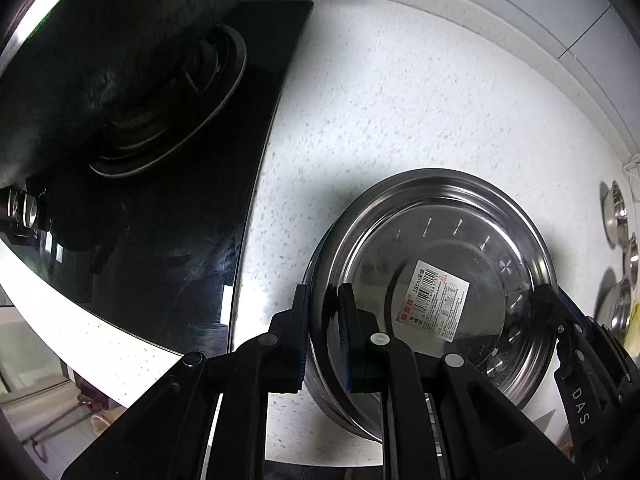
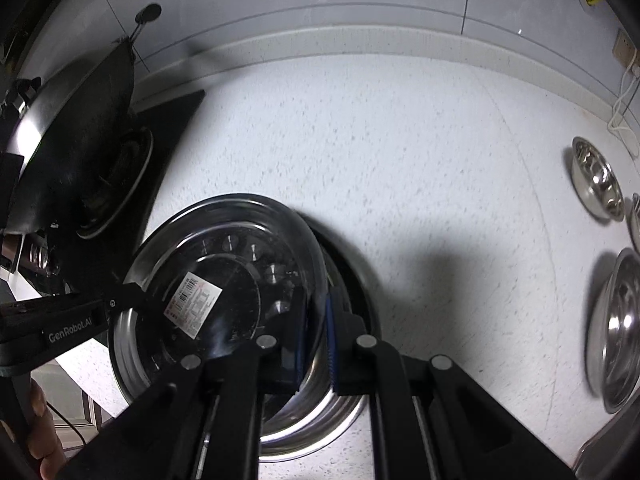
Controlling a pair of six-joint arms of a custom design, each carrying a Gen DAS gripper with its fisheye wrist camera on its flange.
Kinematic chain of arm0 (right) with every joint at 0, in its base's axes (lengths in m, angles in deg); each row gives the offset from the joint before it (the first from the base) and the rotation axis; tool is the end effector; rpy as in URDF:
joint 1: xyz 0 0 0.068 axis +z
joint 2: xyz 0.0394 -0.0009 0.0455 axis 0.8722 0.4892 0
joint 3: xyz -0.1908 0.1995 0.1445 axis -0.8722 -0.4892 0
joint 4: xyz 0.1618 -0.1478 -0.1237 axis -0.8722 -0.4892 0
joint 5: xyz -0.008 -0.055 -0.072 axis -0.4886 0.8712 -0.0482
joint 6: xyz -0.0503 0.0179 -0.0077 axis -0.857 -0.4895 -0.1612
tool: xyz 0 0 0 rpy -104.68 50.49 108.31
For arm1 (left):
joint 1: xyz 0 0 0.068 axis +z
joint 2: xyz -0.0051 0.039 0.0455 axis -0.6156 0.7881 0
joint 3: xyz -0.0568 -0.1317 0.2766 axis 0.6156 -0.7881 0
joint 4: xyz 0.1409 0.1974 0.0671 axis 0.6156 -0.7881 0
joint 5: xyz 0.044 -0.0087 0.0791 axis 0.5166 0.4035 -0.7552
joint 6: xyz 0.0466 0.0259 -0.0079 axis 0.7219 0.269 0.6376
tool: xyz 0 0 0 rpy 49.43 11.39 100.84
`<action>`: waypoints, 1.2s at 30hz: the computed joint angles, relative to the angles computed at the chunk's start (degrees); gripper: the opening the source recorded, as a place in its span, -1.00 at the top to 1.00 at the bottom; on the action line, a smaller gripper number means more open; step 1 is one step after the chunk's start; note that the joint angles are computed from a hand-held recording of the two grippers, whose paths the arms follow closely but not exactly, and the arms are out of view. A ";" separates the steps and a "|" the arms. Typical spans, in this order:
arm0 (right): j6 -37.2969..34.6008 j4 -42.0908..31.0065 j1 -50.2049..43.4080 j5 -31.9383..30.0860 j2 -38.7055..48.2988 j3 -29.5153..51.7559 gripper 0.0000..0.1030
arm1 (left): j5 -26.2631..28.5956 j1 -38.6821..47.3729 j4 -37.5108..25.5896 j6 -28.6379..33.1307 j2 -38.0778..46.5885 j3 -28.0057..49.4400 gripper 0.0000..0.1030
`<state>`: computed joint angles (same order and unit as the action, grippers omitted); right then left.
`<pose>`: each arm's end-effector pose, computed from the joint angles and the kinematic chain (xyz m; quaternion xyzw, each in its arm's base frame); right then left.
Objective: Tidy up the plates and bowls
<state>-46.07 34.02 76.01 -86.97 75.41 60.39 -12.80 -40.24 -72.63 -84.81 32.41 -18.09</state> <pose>0.2903 0.0835 0.1336 -0.1191 0.9734 0.0822 0.1779 0.2764 -0.0113 0.1692 -0.1628 0.9843 -0.0192 0.0657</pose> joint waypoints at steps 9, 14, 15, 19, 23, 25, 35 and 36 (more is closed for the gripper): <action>0.29 1.13 -1.33 -0.88 4.65 -0.07 0.77 | -3.81 -4.52 1.78 -1.40 -1.41 -2.57 0.81; -1.14 -0.76 -2.83 -1.63 3.73 0.09 0.71 | -4.83 -5.07 0.84 -2.00 -0.60 -1.01 0.80; -1.56 -1.37 -3.16 -1.29 2.94 0.08 0.68 | -4.73 -4.52 1.96 -1.58 -0.74 -1.80 0.78; -3.00 -5.14 -6.25 -2.85 -0.02 1.45 0.61 | -4.21 -4.60 -2.16 -1.96 -4.78 0.01 0.78; -5.13 -9.00 -12.82 -7.90 -5.54 2.73 0.61 | -1.72 -10.20 -10.55 -5.04 -8.39 7.74 0.75; -8.01 -11.82 -18.55 -9.95 -8.67 3.70 0.61 | -0.09 -14.20 -11.86 -6.26 -7.19 12.13 0.52; -29.00 -18.99 -56.86 -7.93 -3.99 18.08 0.59 | 6.79 -37.85 -21.25 -10.75 20.15 49.50 0.25; -30.41 -19.19 -60.09 -7.26 -1.18 20.62 0.59 | 7.09 -39.33 -22.94 -11.36 24.13 54.74 0.25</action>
<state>-76.48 14.83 15.92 -94.23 74.23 81.01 -5.71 -79.57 -95.57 -96.18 56.54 36.65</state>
